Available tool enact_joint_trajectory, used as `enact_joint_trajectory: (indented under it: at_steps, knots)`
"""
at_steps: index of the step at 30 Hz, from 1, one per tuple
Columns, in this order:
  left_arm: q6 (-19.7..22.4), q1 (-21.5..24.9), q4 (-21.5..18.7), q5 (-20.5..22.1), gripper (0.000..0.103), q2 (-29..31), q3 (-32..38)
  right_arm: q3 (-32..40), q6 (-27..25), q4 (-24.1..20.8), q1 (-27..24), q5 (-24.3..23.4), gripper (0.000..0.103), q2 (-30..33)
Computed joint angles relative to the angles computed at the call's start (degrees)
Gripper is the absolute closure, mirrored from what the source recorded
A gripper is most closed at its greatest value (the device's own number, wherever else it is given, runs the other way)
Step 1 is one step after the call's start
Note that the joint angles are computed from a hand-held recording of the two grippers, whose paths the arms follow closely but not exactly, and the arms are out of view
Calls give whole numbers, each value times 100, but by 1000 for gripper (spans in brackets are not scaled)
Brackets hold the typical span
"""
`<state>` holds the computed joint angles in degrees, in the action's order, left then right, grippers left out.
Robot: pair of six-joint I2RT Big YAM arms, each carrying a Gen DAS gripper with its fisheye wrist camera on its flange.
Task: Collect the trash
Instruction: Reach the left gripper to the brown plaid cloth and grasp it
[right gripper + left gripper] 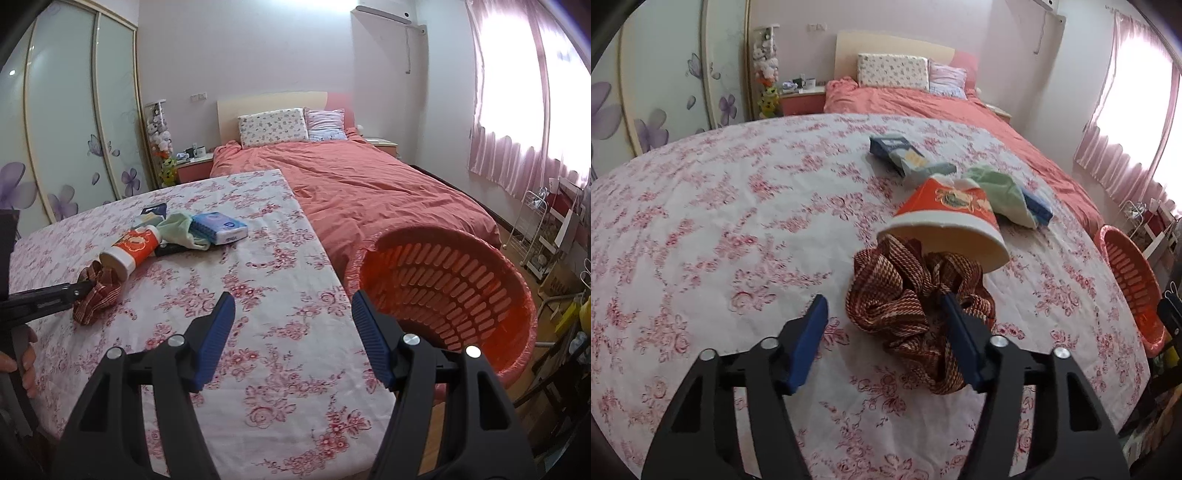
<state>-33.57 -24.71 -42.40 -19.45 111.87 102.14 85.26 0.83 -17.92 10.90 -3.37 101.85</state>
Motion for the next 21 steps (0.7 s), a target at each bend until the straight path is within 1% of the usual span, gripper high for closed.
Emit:
enact_joint_trajectory:
  at_steps: [3, 5, 7, 10, 13, 16, 21]
  knots:
    - [-53, 6, -26, 87, 50, 66, 52, -5, -44, -17, 33, 29, 39, 3]
    - [-87, 14, -23, 159, 59, 77, 53, -5, -61, -27, 45, 30, 39, 5]
    - [-80, 19, 21, 177, 70, 48, 3, 4, -76, -44, 73, 35, 39, 9]
    - [-9, -3, 124, 146, 81, -49, -144, 7, -116, -56, 116, 36, 39, 2]
    - [62, -25, 296, 18, 84, -224, -393, 31, -159, -64, 191, 34, 38, 2]
    - [148, -34, 482, -144, 84, -469, -712, 71, -199, -61, 303, 21, 36, 12]
    - [185, 54, 714, -428, 84, -925, -1261, 284, -235, -182, 561, -34, 36, 137]
